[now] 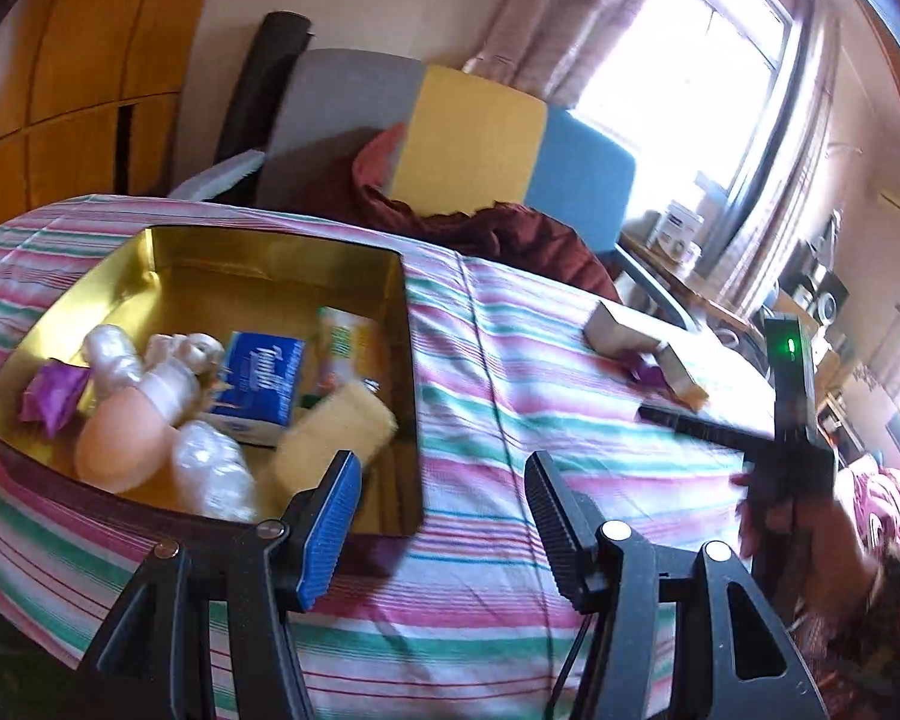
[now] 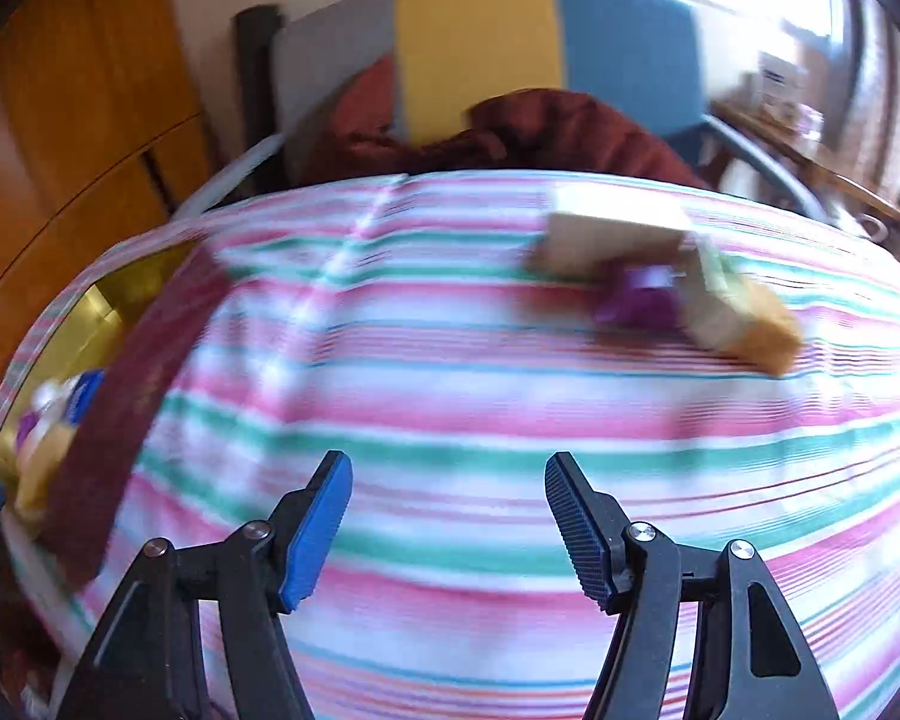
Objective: Organize objects
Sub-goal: 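Grasp the yellow sponge with the right tool while the left tool reaches the green tea box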
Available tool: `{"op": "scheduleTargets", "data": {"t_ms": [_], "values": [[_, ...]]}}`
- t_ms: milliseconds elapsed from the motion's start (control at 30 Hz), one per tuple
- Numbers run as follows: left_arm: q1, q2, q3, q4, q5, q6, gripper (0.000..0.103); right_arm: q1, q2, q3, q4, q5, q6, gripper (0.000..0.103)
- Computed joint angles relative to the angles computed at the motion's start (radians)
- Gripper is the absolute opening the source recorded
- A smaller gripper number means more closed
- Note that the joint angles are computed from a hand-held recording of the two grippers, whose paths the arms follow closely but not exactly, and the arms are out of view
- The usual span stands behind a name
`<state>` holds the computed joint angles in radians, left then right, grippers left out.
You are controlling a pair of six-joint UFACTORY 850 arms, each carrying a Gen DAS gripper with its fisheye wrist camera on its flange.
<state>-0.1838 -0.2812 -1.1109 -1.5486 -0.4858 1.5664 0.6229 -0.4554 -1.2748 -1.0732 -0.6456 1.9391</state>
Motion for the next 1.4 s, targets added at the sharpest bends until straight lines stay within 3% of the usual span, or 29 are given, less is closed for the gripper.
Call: {"op": "scheduleTargets", "data": {"t_ms": [100, 300, 533, 733, 833, 900, 1000, 1067, 1233, 1300, 1400], "values": [[-0.015, 0.004, 0.007, 0.028, 0.000, -0.013, 0.058, -0.050, 0.067, 0.081, -0.037, -0.064, 0.085, 0.069], [-0.045, 0.002, 0.008, 0.077, 0.018, -0.044, 0.058, -0.198, 0.167, 0.175, -0.056, -0.071, 0.181, 0.070], [-0.070, 0.009, 0.003, 0.150, 0.052, -0.093, 0.058, -0.373, 0.119, 0.116, 0.166, 0.017, -0.023, 0.070], [-0.089, 0.008, -0.009, 0.233, 0.068, -0.150, 0.058, -0.435, 0.059, 0.077, 0.326, 0.111, -0.200, 0.069], [-0.097, -0.001, -0.020, 0.250, 0.066, -0.170, 0.058, -0.421, 0.080, 0.109, 0.361, 0.199, -0.223, 0.069], [-0.105, -0.011, -0.031, 0.264, 0.061, -0.189, 0.058, -0.407, 0.111, 0.151, 0.449, 0.306, -0.290, 0.069], [-0.119, -0.027, -0.046, 0.293, 0.048, -0.224, 0.058, -0.349, 0.153, 0.191, 0.515, 0.368, -0.377, 0.069], [-0.126, -0.034, -0.052, 0.312, 0.036, -0.247, 0.058, -0.314, 0.188, 0.225, 0.436, 0.392, -0.309, 0.069], [-0.147, -0.046, -0.062, 0.355, 0.027, -0.301, 0.058, -0.229, 0.261, 0.282, 0.064, 0.226, -0.016, 0.076], [-0.154, -0.055, -0.071, 0.393, 0.025, -0.347, 0.058, -0.212, 0.267, 0.290, 0.011, 0.168, -0.019, 0.082], [-0.164, -0.059, -0.079, 0.428, 0.027, -0.384, 0.058, -0.203, 0.259, 0.293, -0.048, 0.151, -0.001, 0.088]]}}
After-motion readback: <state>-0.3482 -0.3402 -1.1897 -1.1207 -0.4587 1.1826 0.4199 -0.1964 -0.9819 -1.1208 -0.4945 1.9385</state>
